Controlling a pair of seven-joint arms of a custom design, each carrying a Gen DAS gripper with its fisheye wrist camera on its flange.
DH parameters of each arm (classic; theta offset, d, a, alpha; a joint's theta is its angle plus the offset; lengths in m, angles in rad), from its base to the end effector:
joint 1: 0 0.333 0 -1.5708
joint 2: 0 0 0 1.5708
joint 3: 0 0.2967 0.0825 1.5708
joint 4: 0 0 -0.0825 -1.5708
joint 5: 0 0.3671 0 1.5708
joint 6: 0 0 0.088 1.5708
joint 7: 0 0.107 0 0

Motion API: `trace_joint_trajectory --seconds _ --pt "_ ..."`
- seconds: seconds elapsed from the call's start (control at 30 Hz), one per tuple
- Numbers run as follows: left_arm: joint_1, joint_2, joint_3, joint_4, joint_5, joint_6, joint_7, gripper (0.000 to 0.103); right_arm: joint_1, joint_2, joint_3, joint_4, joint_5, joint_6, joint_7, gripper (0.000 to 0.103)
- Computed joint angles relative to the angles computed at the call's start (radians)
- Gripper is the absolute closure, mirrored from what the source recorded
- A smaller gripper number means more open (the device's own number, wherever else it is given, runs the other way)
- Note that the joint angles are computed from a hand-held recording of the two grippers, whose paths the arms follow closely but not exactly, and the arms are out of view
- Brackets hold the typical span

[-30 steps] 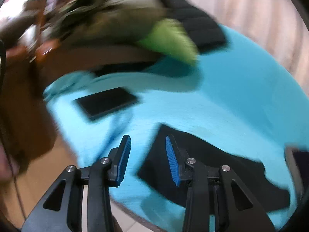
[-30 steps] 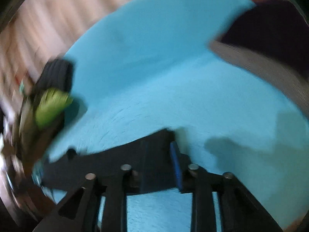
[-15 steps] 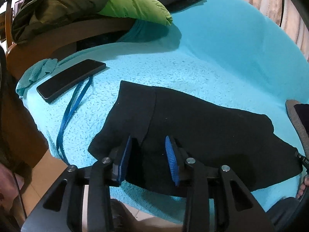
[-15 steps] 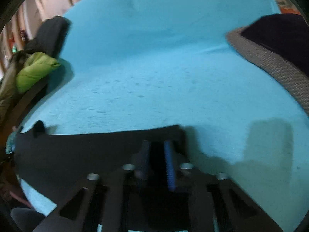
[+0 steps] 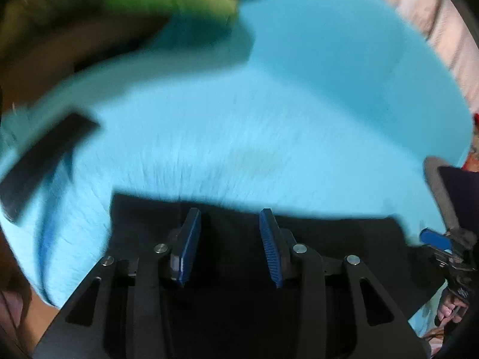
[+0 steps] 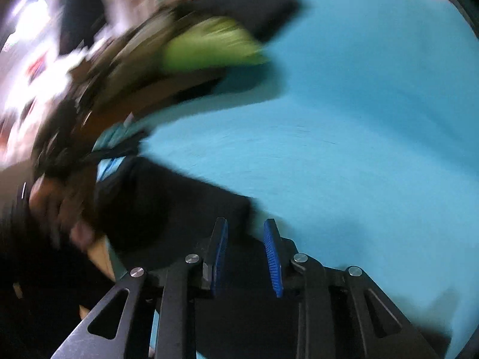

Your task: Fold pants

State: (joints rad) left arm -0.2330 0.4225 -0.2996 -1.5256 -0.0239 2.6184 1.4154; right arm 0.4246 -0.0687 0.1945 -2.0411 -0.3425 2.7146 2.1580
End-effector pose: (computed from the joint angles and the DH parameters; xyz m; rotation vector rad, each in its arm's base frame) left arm 0.6227 -0.3235 0.4926 -1.6690 2.2453 -0.9847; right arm 0.4547 0.3419 0.5449 -1.9477 1.4446 -0.4990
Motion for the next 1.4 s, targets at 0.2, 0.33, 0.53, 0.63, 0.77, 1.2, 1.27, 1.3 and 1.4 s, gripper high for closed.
trace_joint_trajectory --seconds 0.2,0.33,0.53,0.63,0.77,1.2,1.27,1.3,1.4 --pt "-0.006 -0.024 0.010 -0.037 0.030 0.032 -0.056 0.075 0.049 0.183 -0.050 0.184 0.018 -0.171 -0.041 0.089" --pt "0.021 -0.016 -0.015 -0.031 -0.037 0.034 -0.048 0.075 0.072 0.163 -0.077 0.143 0.004 -0.132 0.049 0.089" --pt "0.016 -0.022 -0.015 -0.044 -0.048 0.052 -0.051 0.073 0.084 0.155 -0.074 0.186 -0.062 -0.149 0.082 0.085" --pt "0.020 -0.026 -0.022 -0.050 -0.052 0.058 -0.029 0.064 0.079 0.211 -0.066 0.244 -0.011 -0.191 0.033 0.084" --pt "0.005 -0.016 -0.020 -0.032 -0.027 0.050 -0.006 0.045 0.081 0.235 -0.084 0.240 0.086 -0.170 0.040 0.083" --pt "0.012 -0.115 -0.151 -0.184 -0.122 0.208 0.260 0.038 0.037 -0.119 -0.018 -0.114 -0.234 -0.257 0.424 0.063" --pt "-0.050 -0.108 -0.112 -0.179 -0.045 0.164 0.264 0.056 0.014 -0.177 -0.005 -0.213 -0.215 -0.188 0.453 0.064" --pt "-0.107 -0.099 -0.058 -0.166 0.049 0.126 0.209 0.061 0.000 -0.206 0.007 -0.254 -0.219 -0.165 0.470 0.065" --pt "-0.185 -0.100 0.021 -0.183 0.227 0.164 0.097 0.058 -0.060 -0.287 0.055 -0.350 -0.261 -0.149 0.539 0.066"
